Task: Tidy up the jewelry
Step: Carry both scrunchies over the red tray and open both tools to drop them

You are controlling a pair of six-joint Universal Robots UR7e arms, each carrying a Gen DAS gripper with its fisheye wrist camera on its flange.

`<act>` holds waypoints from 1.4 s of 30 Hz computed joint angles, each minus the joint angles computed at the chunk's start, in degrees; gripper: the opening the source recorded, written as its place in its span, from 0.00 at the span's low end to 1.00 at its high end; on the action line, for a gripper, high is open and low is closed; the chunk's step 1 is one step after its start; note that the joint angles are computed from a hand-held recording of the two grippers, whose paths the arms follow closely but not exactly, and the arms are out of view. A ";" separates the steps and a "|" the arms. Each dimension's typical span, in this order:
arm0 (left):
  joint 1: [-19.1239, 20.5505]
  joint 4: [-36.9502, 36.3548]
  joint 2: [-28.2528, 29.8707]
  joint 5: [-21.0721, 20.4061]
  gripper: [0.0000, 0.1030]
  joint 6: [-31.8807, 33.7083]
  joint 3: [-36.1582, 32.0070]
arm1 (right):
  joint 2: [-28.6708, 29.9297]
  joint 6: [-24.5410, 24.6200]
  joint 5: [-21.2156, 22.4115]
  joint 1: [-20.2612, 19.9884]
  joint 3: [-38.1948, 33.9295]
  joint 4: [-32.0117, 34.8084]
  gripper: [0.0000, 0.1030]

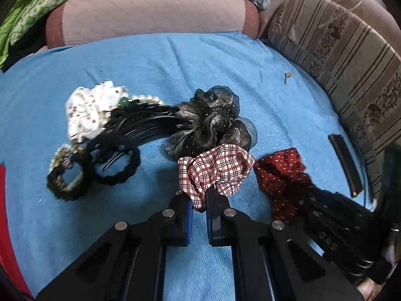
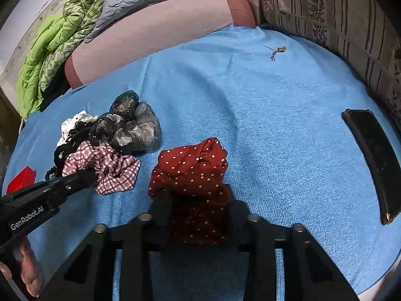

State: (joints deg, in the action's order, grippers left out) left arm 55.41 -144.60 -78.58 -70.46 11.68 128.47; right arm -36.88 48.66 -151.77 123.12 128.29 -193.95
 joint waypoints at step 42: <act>30.81 5.19 -0.79 9.63 0.09 6.64 -34.84 | 32.20 -31.02 27.24 3.83 -68.99 33.97 0.11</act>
